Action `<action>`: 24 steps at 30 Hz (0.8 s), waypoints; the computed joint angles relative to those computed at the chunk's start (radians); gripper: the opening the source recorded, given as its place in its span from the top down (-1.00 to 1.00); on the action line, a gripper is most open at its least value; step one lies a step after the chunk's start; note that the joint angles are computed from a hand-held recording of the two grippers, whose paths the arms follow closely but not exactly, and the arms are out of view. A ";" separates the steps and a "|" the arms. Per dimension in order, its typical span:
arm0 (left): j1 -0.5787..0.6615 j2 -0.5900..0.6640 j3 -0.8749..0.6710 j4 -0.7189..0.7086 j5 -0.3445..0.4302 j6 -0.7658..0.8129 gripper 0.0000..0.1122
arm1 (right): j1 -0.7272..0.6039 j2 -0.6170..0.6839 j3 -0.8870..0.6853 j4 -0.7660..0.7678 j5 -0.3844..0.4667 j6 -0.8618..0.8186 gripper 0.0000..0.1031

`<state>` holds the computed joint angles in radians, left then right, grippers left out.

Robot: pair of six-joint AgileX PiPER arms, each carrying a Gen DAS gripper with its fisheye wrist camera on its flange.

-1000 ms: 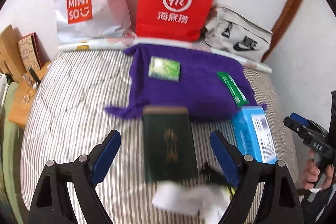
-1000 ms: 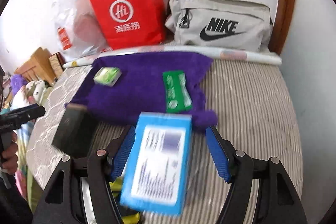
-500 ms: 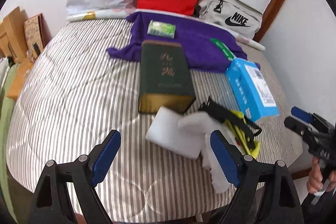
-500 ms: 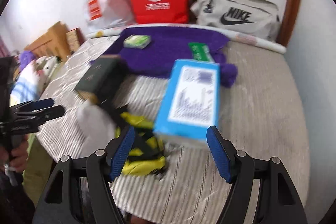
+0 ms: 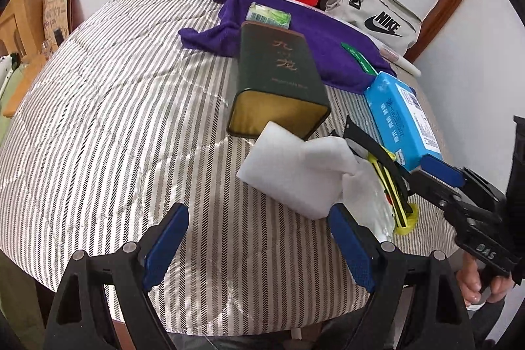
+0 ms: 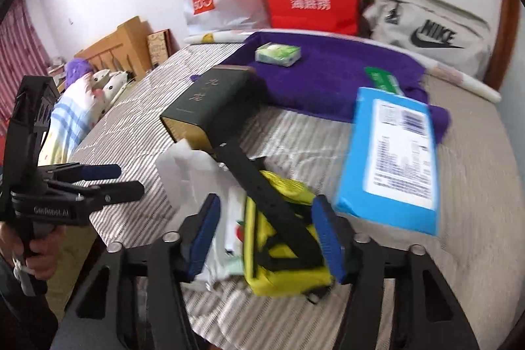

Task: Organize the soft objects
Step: 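Move the right tool to the yellow pouch and grasp the black strap, then lift the black watch strap up from the pouch with the right tool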

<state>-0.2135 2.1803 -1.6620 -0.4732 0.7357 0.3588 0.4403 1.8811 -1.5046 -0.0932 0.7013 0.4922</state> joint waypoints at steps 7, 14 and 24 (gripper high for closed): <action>0.009 0.001 -0.009 -0.011 0.024 0.020 -0.54 | 0.012 0.135 -0.115 -0.023 0.081 0.019 0.10; -0.006 -0.011 0.013 0.063 -0.009 -0.041 -0.55 | -0.046 0.069 -0.044 0.162 -0.001 -0.088 0.72; 0.016 -0.021 0.030 0.001 0.007 0.025 -0.55 | -0.037 0.104 -0.107 0.154 0.067 -0.081 0.72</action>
